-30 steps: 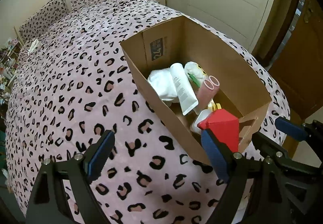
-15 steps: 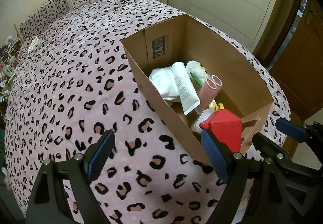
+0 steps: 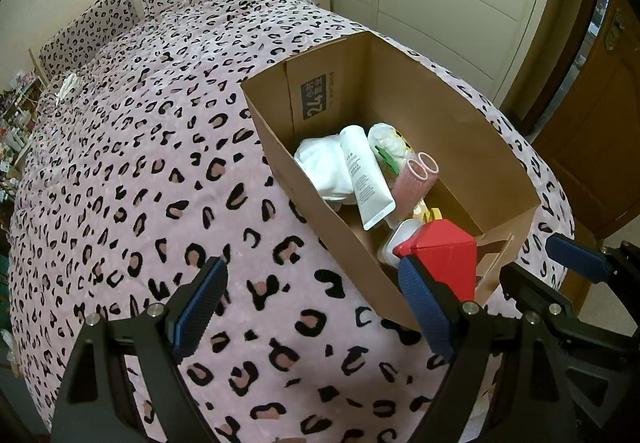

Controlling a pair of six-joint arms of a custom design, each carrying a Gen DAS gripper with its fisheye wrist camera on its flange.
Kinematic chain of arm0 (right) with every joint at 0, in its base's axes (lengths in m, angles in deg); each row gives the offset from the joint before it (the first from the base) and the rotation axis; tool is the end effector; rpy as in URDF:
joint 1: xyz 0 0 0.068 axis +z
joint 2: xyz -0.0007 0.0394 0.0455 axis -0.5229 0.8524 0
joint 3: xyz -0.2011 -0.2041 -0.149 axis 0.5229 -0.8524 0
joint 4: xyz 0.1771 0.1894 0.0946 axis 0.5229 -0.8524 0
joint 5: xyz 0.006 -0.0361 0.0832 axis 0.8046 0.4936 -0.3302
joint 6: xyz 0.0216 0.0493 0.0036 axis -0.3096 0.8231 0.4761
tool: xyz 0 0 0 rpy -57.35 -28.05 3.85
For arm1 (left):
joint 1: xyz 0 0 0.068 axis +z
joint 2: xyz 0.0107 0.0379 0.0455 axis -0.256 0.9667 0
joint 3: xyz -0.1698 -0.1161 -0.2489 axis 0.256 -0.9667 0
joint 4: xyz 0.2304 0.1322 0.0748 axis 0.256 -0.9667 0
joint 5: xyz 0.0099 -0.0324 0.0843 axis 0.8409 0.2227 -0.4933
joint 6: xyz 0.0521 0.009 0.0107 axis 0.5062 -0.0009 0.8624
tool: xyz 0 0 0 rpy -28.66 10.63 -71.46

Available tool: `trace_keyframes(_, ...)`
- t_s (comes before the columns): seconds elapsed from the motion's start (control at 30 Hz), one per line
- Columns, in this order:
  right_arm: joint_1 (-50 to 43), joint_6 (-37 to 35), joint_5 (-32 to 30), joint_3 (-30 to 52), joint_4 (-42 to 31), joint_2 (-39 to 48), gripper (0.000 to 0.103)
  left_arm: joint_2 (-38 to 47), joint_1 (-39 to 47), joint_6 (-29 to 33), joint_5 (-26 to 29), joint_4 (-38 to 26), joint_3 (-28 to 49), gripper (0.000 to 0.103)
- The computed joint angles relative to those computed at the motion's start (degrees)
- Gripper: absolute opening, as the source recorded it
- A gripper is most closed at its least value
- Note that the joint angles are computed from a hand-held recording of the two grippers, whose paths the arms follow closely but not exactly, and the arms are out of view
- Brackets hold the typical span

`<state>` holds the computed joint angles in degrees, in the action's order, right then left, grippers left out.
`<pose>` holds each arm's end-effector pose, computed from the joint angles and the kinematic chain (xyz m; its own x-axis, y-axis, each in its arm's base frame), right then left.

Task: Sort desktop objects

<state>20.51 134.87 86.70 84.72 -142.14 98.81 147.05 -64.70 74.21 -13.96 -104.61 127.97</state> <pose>0.1290 0.1391 0.3367 -0.7726 0.4384 -0.4592 0.4925 0.8703 0.0024 0.2374 -0.2752 0.3170 -0.6642 0.5899 -0.4592 0.6471 0.7612 0.0419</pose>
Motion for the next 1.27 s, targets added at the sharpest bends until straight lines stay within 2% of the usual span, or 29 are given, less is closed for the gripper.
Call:
trace_keyframes(0.63,0.0,0.3,0.3,-0.2,-0.4,-0.3,0.048,1.3,-0.2,-1.2,1.0,-0.4,1.0,0.089)
trace_keyframes(1.03,0.3,0.7,0.6,-0.1,-0.4,-0.3,0.048,0.0,0.8,-0.5,3.2,2.0,-1.2,0.089)
trace_keyframes(1.27,0.6,1.0,0.7,0.2,-0.8,0.2,0.048,-0.2,0.1,-0.3,1.5,2.6,-1.3,0.089)
